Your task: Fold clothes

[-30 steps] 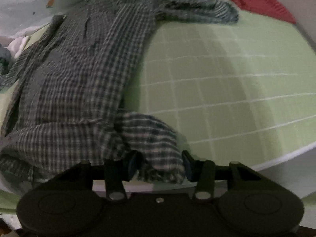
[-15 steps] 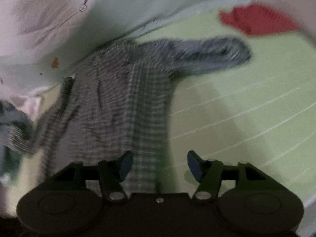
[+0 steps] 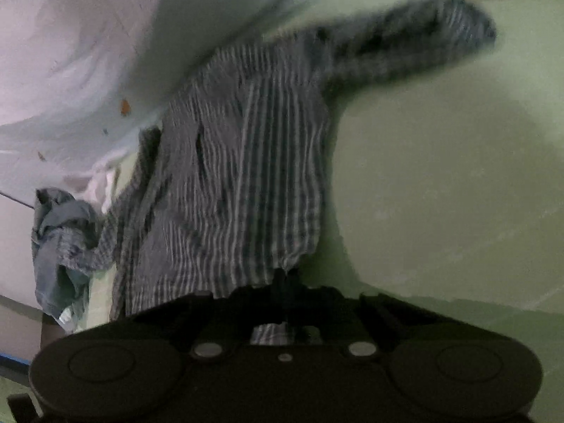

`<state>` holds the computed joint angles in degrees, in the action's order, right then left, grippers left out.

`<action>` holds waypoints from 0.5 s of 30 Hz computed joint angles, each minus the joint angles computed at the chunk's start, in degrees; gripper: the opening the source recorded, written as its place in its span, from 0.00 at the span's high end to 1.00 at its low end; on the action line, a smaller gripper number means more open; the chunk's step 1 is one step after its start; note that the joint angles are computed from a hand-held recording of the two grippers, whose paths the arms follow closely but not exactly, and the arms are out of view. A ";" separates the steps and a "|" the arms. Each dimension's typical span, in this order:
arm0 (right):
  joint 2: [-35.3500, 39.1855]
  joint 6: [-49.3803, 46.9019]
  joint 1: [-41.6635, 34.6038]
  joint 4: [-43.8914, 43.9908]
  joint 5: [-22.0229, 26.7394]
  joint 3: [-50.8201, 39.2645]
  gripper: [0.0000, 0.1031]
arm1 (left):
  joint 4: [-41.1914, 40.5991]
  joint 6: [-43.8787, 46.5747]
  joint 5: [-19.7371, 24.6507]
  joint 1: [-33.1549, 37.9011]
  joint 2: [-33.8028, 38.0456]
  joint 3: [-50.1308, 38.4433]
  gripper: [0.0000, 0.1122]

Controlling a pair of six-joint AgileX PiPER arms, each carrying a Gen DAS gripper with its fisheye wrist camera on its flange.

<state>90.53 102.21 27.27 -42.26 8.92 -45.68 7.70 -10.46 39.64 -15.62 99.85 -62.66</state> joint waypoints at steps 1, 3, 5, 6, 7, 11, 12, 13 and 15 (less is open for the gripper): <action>-2.13 2.19 -0.90 -4.17 0.52 1.33 1.00 | 2.25 -4.22 -0.03 -1.05 -0.32 0.60 0.25; -5.94 2.39 -2.75 -9.16 3.51 3.29 1.00 | 4.44 -9.38 -0.19 -1.86 -0.98 1.75 0.25; -9.16 -0.38 -4.78 -12.33 8.14 4.62 1.00 | 5.37 -12.77 -0.22 -2.51 -1.57 2.59 0.24; -9.71 -2.39 -6.52 -11.56 8.01 5.17 1.00 | 5.02 -13.32 -0.04 -2.65 -1.73 2.64 0.24; -10.18 -4.93 -8.51 -10.34 7.46 5.72 1.00 | 3.90 -13.11 -0.06 -2.53 -2.07 3.02 0.24; -9.95 -9.83 -6.19 -6.74 14.42 5.19 0.87 | 3.13 -13.48 0.21 -3.13 -3.74 4.85 0.24; -10.18 -9.16 -4.97 -6.18 14.67 5.88 0.78 | 3.37 -13.11 0.30 -3.24 -4.21 5.12 0.24; -10.41 -8.26 -3.72 -5.75 14.80 6.60 0.65 | 3.39 -12.76 0.36 -3.16 -4.69 5.34 0.24; -10.77 -6.35 -1.18 -4.92 15.00 7.99 0.57 | 2.49 -11.37 0.30 -1.80 -5.48 5.41 0.24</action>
